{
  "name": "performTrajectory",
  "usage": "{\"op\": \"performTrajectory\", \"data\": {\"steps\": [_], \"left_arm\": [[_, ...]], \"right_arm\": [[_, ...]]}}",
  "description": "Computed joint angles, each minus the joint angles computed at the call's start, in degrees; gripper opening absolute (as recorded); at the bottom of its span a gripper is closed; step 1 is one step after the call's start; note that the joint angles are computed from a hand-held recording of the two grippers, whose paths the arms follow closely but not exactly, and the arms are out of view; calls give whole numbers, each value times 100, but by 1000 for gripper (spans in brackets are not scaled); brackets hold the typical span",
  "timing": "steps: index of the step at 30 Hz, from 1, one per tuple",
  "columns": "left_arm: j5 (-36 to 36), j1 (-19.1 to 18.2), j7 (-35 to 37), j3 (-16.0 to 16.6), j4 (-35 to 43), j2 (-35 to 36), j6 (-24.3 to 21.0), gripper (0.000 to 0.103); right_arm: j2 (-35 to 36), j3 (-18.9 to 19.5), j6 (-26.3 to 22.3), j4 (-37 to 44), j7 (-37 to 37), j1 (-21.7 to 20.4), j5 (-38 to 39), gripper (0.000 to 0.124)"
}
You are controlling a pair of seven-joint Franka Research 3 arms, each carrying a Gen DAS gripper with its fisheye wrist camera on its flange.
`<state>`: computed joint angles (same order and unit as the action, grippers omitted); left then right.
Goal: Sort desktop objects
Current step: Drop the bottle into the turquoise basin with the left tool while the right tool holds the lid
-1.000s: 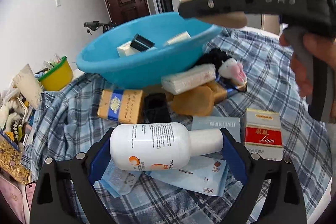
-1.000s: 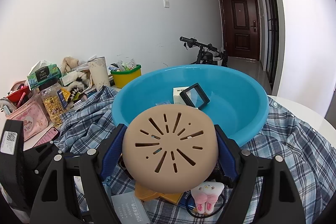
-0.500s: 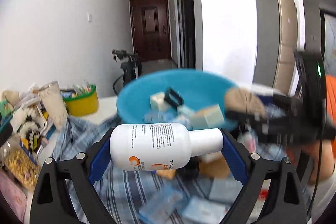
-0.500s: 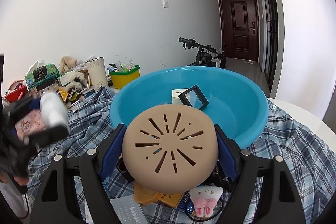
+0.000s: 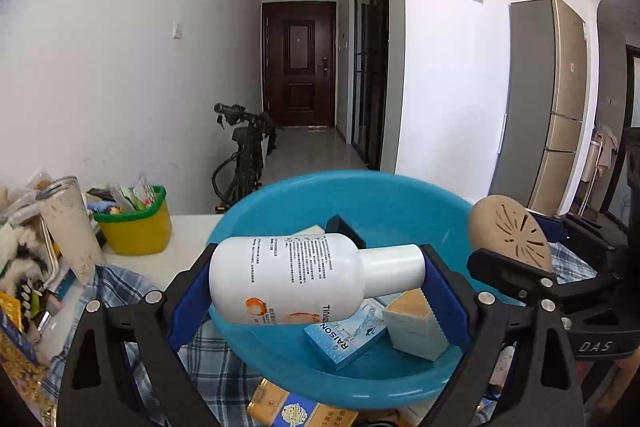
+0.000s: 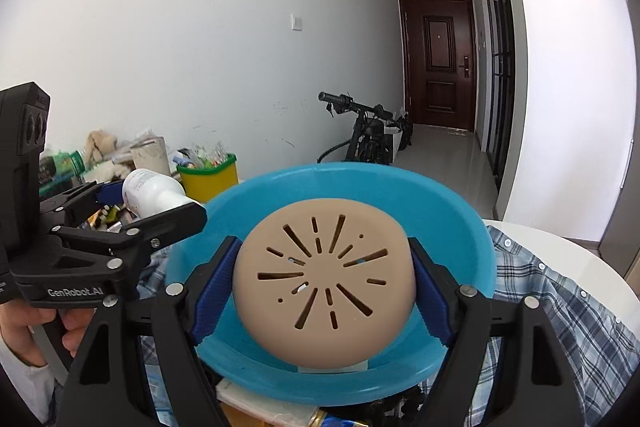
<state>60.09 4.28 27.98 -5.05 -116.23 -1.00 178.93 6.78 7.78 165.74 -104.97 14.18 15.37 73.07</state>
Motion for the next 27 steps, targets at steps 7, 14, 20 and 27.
{"op": "performTrajectory", "data": {"steps": [7,14,20,27], "left_arm": [[940,-91,-951,148,134,215,-123,95],[1102,-83,-1127,176,77,211,-4,95],[1450,-78,-1512,134,99,141,-140,95],[1003,-58,-1164,131,31,159,-64,95]], "right_arm": [[108,14,-104,-54,-7,-101,133,79],[42,15,-44,-136,-242,-69,366,79],[-10,-14,-35,-155,-437,-38,591,79],[-10,-30,10,-168,-496,-1,640,79]]}}
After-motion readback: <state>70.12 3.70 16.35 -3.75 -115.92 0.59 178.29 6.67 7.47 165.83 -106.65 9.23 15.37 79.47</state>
